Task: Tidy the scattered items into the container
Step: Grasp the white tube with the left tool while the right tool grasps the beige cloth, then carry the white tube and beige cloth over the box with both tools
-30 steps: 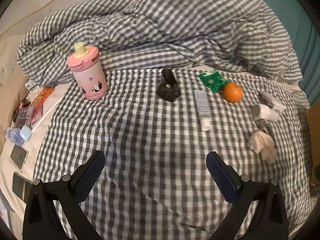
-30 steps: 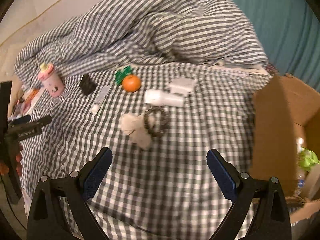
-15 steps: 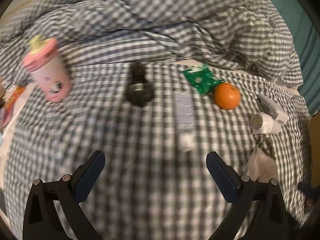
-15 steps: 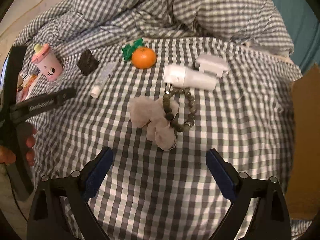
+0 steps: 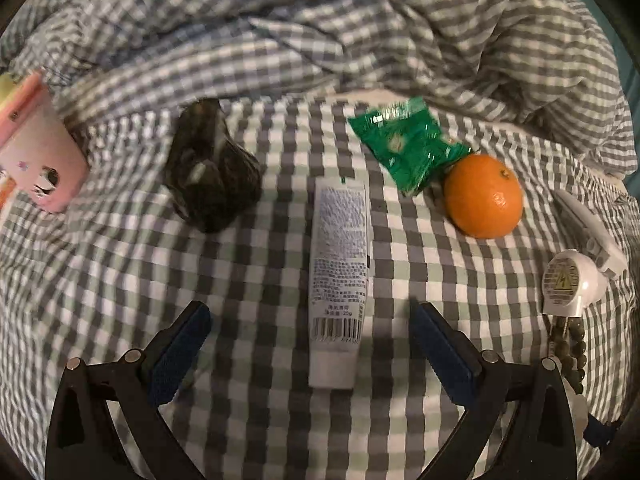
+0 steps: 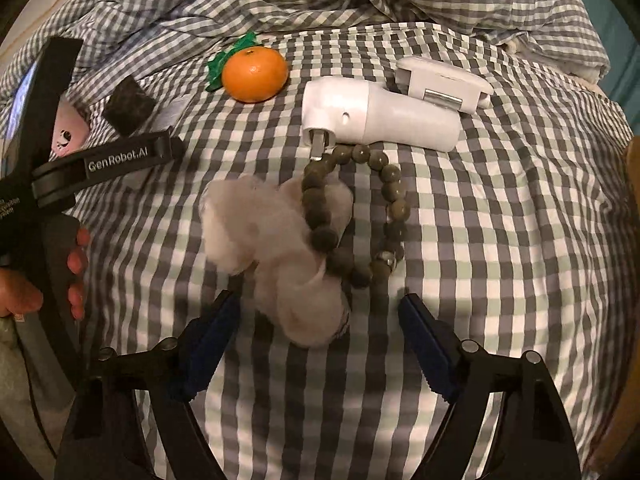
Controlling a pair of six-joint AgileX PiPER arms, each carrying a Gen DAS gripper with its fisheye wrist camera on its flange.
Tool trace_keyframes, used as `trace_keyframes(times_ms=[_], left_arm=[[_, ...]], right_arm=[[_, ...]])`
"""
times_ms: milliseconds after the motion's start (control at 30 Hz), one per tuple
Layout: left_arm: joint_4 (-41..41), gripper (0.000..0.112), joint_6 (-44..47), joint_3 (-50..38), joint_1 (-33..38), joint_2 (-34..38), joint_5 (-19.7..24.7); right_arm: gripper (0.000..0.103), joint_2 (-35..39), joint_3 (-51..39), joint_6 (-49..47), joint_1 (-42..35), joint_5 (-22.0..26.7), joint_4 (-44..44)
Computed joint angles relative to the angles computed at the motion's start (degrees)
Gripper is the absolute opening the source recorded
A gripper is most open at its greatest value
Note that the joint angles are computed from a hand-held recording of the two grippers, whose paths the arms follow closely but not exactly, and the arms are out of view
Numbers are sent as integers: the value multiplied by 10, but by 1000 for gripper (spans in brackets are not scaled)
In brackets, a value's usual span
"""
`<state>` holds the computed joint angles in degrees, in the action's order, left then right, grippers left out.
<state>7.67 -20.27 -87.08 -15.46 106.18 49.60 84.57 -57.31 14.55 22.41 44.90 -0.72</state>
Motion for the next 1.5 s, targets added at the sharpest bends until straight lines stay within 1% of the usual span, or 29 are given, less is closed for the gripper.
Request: trace_keyframes(times_ms=[33,100,133,167,200,233,267,300,333,400,533,700,867,900,1033,1067,1233,1367,1500], left_arm=[[1,103,0,-5,0,5,1],[7,100,3,-7,-4,10,-2],[7,96,8,-8,-5,13,-4],[3,90,15,-5,-5,11,-8],[0,86,18,-3,-5,10,-12],[-1,78,20,-2,-6,8,-13],[-6,62,27,-1,-5,4,-14],[-11,51,31,2,-5,-1,-13],[-10,26,31,0,-6,-3,-9],[-10,26,37,-3,-7,-8,4],[-35,26,55,32,5,-40,-2],[-42,26,74,121,19,-131,-14],[-41,26,86,150,31,-206,7],[-34,26,79,151,27,-214,7],[-25,26,98,141,25,-260,32],[-22,26,100,131,24,-271,47],[-12,26,94,85,4,-289,89],[6,26,78,67,-43,-310,114],[38,26,39,61,-100,-321,134]], right_arm=[[74,6,-5,7,1,0,-9],[59,15,-15,26,4,6,-36],[54,12,-14,31,1,8,-41],[40,7,-12,33,-1,9,-41],[22,0,-8,18,-10,9,-28],[16,-7,-6,-5,-22,11,-6],[10,-15,-4,-22,-33,18,12],[10,-26,1,-32,-41,24,23],[10,-42,7,-35,-45,29,27],[10,-67,14,-27,-42,39,22],[10,-125,27,-24,-41,64,18],[10,-180,15,-6,-26,108,-12],[10,-211,-8,9,-16,141,-26],[10,-214,-13,12,-12,146,-28],[10,-232,-24,39,15,164,-46],[10,-239,-29,46,23,170,-50],[10,-265,-52,67,55,199,-70],[10,-288,-68,84,73,228,-87],[10,-317,-71,73,61,246,-82]])
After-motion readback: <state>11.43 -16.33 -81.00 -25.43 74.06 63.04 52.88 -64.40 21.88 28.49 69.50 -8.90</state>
